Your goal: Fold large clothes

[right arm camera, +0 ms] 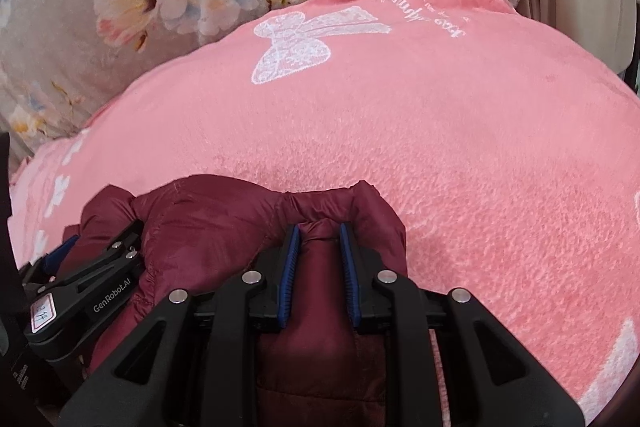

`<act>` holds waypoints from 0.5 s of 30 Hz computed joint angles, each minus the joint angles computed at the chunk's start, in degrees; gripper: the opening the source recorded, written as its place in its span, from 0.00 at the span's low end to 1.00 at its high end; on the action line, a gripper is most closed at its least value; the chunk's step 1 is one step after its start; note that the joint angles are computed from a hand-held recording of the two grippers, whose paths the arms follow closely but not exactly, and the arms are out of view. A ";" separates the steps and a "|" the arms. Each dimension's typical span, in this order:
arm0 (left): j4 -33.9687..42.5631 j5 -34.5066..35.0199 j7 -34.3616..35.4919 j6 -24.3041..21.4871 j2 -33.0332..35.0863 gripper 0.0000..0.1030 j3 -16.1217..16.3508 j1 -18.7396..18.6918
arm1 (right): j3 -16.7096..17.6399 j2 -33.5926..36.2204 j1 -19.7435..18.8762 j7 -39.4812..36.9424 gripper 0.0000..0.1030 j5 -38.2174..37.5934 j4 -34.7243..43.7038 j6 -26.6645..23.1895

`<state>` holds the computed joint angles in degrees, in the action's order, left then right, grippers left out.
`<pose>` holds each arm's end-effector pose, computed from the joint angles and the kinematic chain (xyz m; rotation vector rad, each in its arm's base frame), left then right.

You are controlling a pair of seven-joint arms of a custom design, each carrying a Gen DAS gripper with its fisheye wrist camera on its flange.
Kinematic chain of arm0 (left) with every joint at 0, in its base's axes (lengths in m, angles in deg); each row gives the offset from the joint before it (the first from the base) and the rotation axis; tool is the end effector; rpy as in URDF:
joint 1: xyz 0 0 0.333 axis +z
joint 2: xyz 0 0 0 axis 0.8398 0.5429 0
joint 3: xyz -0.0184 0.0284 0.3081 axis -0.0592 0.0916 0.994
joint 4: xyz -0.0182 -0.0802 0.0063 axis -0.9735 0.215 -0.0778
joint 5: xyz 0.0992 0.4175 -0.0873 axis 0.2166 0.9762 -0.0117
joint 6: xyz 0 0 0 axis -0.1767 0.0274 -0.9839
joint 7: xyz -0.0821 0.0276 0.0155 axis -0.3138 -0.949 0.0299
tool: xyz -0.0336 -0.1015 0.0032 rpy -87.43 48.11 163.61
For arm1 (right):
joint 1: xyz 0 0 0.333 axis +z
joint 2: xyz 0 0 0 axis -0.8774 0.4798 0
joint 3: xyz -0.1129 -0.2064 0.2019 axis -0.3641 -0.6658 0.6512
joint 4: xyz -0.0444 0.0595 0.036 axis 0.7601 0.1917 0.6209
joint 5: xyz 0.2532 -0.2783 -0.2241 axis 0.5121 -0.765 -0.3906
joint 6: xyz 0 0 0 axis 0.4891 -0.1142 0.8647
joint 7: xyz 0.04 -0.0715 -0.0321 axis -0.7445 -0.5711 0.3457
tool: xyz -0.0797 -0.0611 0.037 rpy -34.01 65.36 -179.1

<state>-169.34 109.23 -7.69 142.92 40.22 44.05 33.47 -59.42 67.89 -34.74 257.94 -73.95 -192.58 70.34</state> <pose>0.7140 -0.3424 0.3748 -1.6464 1.9483 -0.5699 0.6373 0.2909 0.3652 -1.3320 2.1230 -0.5896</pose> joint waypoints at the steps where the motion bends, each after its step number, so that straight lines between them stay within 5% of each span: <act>1: -1.03 -1.06 1.10 -0.41 -1.02 0.84 -0.82 0.61 | 0.74 -1.26 -0.12 -1.94 0.19 1.32 -0.68 -1.79; 9: -21.03 0.09 -0.22 3.94 -18.02 0.84 -3.45 3.27 | 6.93 -13.20 -1.65 -5.74 0.23 1.08 -11.74 -5.16; 12: -24.01 -4.65 1.89 4.32 -18.86 0.85 -6.03 5.64 | 8.10 -12.67 -1.98 -5.65 0.26 0.81 -12.45 -6.39; 15: -25.77 1.20 -2.98 5.74 -19.13 0.85 -4.52 4.04 | 8.06 -12.28 -1.94 -2.29 0.37 -1.94 -13.31 -6.01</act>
